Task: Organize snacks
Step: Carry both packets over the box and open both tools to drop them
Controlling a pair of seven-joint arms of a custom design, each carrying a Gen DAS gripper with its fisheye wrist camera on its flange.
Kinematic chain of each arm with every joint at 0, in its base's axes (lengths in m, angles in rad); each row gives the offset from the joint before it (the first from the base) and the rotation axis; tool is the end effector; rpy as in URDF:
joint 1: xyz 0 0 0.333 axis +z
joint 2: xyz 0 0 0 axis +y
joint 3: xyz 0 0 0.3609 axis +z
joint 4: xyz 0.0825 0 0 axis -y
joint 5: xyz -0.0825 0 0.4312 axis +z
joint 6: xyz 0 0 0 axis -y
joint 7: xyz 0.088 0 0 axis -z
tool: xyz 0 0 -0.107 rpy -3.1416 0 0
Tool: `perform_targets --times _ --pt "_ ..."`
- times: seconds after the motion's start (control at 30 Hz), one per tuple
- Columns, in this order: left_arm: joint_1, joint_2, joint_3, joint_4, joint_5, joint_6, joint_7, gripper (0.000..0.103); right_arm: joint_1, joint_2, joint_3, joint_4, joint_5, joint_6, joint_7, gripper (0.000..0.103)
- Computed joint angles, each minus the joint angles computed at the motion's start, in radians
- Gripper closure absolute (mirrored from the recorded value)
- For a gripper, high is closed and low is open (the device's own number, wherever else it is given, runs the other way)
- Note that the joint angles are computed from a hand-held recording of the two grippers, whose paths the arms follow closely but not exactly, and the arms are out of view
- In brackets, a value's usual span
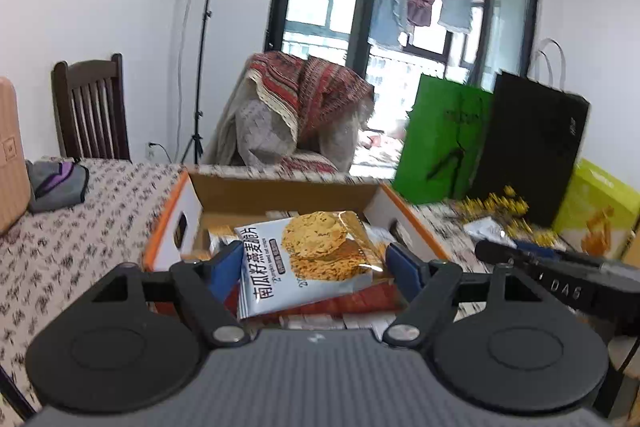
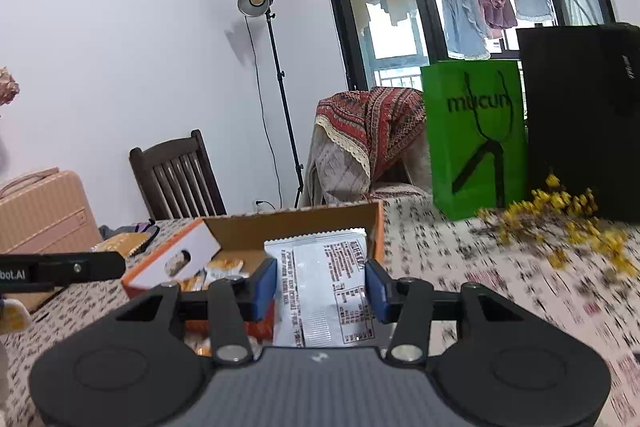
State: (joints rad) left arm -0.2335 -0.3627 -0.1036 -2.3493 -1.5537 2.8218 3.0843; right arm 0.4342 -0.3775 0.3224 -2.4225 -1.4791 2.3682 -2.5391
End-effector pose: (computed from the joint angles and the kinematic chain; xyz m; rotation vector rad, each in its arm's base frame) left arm 0.4826 -0.1212 0.5504 -1.1693 2.0206 -1.4160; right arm 0.3582 0.3350 0.5029 -1.1387 1.6687 -0.9996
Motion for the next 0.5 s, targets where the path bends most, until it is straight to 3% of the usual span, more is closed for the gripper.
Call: perform_targets --times 0.3,0.5 --pt "0.001 0.22 -0.06 0.223 -0.019 0.193 -0.05 0.024 -0.043 0.203 -0.079 0.191 -0.052 0.056 -0.032 0.056" --pt "0.01 0.368 -0.092 0.322 0.188 0.316 -0.323 0.024 -0.028 0.327 -0.123 0.298 -0.032 0.016 -0.058 0.056"
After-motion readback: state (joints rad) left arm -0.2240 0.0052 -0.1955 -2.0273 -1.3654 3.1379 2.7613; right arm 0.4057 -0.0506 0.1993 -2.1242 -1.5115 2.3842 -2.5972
